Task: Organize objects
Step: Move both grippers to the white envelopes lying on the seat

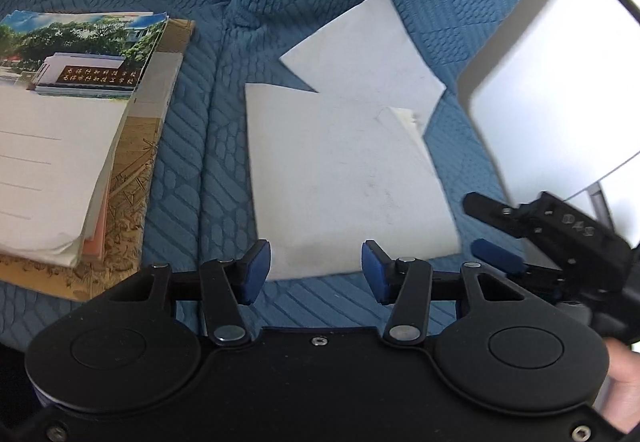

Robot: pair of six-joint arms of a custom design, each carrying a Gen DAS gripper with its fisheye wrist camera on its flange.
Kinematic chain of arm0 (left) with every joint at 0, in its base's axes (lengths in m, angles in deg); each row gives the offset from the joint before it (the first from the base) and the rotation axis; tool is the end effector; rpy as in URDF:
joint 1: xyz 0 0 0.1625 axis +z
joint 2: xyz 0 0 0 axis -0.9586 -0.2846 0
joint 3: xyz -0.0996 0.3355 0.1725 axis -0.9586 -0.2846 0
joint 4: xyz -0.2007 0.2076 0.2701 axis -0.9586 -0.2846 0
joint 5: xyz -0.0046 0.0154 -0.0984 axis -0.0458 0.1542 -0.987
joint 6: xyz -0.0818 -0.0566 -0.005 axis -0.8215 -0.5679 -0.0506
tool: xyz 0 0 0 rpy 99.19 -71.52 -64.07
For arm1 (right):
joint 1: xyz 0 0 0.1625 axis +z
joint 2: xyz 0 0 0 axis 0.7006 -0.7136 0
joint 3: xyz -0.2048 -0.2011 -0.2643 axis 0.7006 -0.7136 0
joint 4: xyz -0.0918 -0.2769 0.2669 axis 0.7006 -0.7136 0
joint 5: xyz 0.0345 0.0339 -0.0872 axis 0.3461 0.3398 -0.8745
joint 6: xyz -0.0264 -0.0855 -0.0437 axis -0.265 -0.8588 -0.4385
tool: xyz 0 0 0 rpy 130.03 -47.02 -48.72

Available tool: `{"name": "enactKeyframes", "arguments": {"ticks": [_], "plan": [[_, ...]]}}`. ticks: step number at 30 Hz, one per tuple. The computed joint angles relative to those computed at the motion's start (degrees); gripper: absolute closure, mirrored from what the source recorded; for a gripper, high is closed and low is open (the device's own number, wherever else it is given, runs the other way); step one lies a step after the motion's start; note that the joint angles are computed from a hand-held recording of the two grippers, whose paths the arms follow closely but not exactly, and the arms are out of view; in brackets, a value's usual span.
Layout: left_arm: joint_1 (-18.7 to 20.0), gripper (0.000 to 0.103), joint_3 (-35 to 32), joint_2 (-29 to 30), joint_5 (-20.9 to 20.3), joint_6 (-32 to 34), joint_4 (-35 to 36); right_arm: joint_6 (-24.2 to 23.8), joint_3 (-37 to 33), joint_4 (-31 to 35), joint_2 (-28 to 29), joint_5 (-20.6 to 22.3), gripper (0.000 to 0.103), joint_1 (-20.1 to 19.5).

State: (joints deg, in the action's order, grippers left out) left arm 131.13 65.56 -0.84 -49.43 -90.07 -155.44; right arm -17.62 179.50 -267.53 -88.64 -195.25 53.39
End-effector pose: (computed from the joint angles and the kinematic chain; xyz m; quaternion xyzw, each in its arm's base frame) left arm -0.2915 -0.7802 0.1503 0.1768 0.9616 -0.1483 0.1489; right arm 0.1570 -0.6358 0.2235 -0.2776 -0.7914 0.5176 0.1697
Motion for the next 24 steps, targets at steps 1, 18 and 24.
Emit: {"name": "enactKeyframes", "arguments": {"ticks": [1, 18, 24], "plan": [[0.05, 0.056, 0.75, -0.06, 0.60, 0.48, -1.76, 0.37, 0.26, -0.20, -0.16, 0.56, 0.031, -0.14], [2.16, 0.059, 1.78, 0.15, -3.30, -0.20, -5.73, 1.47, -2.23, 1.92, 0.83, 2.03, 0.031, -1.17], [2.08, 0.059, 2.07, -0.03, -3.01, -0.03, -5.86, 0.28, -3.10, 2.99, 1.22, 1.65, 0.030, -1.05]]}}
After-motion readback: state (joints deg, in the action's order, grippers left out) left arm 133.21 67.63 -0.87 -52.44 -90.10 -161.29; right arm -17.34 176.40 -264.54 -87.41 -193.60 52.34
